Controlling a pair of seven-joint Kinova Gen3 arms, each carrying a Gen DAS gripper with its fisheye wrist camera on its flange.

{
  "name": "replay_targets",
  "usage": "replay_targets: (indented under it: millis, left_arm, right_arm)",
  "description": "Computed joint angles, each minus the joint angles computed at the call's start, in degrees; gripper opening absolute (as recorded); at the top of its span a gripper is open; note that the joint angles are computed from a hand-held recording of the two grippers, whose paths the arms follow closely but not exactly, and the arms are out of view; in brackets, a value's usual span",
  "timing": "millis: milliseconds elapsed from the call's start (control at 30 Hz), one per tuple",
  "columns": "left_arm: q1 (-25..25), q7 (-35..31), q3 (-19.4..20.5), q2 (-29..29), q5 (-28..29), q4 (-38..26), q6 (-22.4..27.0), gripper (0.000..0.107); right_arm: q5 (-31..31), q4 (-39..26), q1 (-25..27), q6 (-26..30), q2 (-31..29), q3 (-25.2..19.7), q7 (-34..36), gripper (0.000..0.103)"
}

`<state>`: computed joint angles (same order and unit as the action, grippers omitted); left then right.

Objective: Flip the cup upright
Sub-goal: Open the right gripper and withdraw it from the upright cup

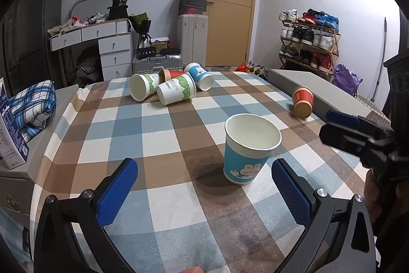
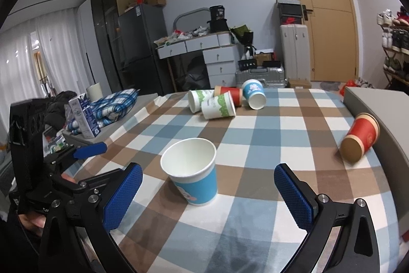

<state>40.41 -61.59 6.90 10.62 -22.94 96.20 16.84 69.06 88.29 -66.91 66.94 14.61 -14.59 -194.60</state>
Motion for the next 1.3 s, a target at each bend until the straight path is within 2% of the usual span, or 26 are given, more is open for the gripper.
replay_targets:
  millis: [1300]
  left_arm:
    - [0.79, 3.21, -0.79, -0.28, -2.56, 0.79, -0.52, 0.102]
  right_arm:
    - [1.6, 1.25, -0.11, 1.06, -0.54, -0.66, -1.39, 0.103]
